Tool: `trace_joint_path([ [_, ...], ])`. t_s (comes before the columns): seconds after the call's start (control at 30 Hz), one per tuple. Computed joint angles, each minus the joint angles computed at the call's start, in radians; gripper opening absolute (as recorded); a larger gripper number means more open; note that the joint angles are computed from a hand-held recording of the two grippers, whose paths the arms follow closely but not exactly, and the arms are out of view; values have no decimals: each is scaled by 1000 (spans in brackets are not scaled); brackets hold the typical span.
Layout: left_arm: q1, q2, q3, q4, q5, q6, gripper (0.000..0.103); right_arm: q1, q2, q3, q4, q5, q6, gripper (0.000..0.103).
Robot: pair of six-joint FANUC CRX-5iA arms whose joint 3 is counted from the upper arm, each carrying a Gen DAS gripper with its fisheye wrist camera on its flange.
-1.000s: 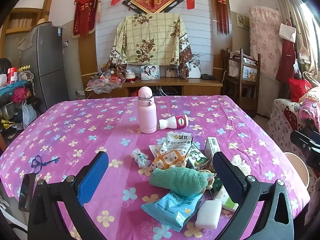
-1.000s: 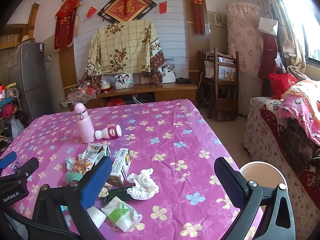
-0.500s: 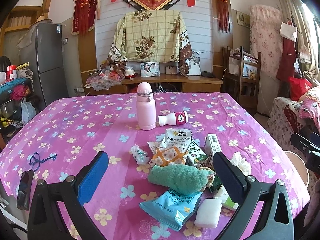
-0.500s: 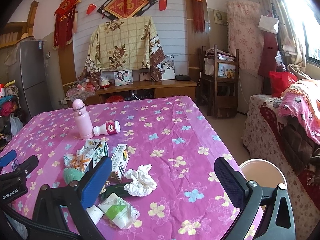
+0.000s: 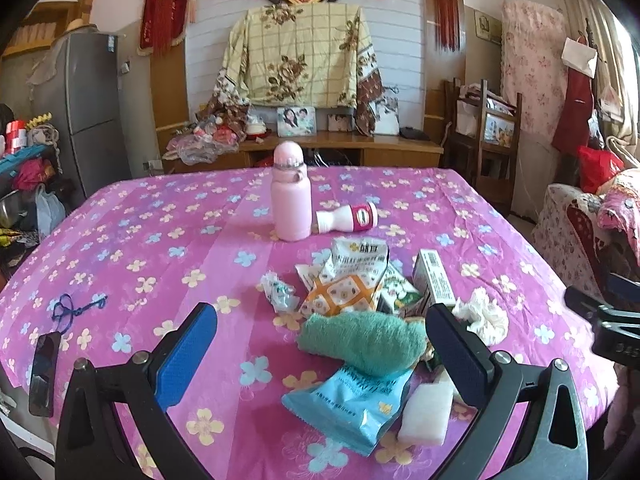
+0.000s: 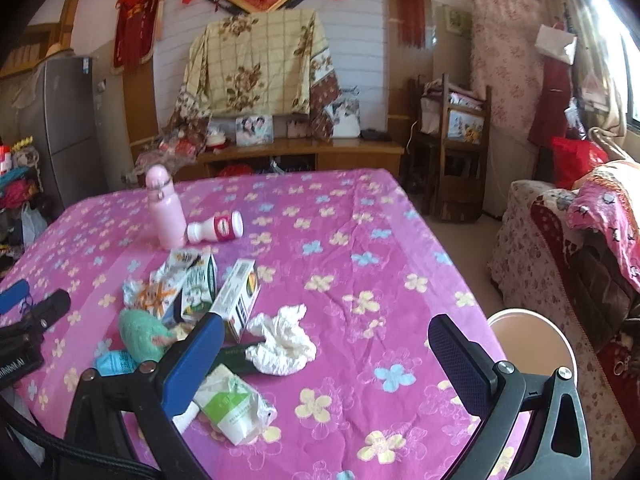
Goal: Collect trash
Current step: 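Close the left gripper on the green towel while the right gripper approaches the tissue pack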
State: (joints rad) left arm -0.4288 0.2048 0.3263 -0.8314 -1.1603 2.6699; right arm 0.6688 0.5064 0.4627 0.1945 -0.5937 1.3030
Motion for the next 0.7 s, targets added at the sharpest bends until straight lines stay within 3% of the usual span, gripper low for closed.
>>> trace_joint_path([
  [0.07, 28, -13, -24, 61, 21, -54, 103, -4, 44, 88, -65, -105, 82, 103],
  [0.17, 60, -33, -68, 138, 43, -133, 103, -21, 149, 291, -191, -335, 205, 103],
  [0.27, 82, -51, -109, 206, 57, -217, 103, -22, 280, 519, -224, -595, 248, 103],
  [0.33, 98, -58, -125, 247, 70, -263, 103, -29, 323, 600, -265, -697, 285, 103],
  [0.5, 153, -55, -124, 351, 134, -394, 103, -72, 293, 569, -427, -694, 336, 103],
  [0.7, 202, 0, -66, 427, 166, -484, 103, -74, 314, 606, -419, -722, 376, 103],
])
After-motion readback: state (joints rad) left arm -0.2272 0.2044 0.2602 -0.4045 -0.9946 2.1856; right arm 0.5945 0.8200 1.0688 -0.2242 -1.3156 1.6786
